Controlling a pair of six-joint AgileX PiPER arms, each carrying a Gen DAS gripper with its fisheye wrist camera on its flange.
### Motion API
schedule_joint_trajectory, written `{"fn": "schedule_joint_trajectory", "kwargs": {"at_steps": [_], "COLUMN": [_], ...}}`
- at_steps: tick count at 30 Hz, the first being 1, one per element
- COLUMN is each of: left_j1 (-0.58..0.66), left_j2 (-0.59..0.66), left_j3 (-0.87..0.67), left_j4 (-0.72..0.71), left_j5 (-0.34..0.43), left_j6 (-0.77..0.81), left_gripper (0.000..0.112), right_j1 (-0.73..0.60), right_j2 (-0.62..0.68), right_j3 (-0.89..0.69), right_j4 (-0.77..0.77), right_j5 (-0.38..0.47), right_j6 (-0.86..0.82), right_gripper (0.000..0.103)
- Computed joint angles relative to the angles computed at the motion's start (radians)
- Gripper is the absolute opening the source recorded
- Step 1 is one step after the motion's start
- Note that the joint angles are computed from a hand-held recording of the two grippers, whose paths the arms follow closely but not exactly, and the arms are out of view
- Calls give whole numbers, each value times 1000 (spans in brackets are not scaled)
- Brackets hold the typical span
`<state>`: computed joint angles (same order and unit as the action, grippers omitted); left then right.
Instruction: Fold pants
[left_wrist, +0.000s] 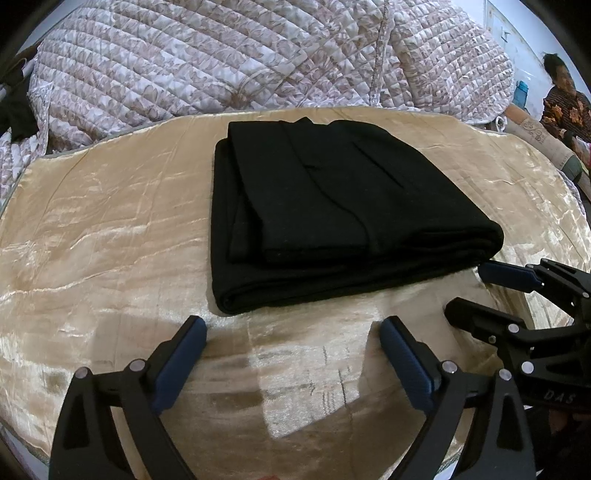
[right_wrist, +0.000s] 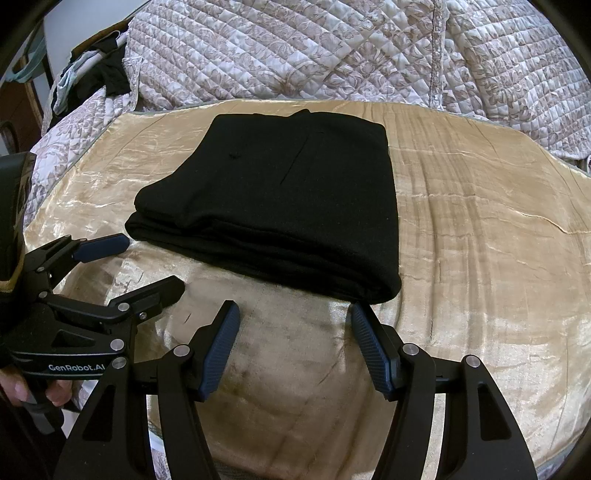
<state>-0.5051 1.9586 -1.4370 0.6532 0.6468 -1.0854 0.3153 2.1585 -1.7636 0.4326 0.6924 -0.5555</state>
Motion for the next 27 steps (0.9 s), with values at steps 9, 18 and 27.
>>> {"fn": "schedule_joint_trajectory", "kwargs": {"at_steps": [9, 18, 27], "left_j1": [0, 1, 3], "left_j2": [0, -2, 0], "left_j3": [-4, -2, -6], "left_j4": [-6, -11, -15], "left_j5": [7, 7, 9], "left_j6": [3, 9, 14], "left_gripper": [98, 98, 99], "right_j1": [0, 1, 3], "right_j2": [1, 1, 1], "right_j3": [-1, -1, 0], "right_j4": [0, -1, -1], "right_j5": [1, 0, -2], "right_j6": [0, 1, -1], "right_gripper": [63, 64, 66]}}
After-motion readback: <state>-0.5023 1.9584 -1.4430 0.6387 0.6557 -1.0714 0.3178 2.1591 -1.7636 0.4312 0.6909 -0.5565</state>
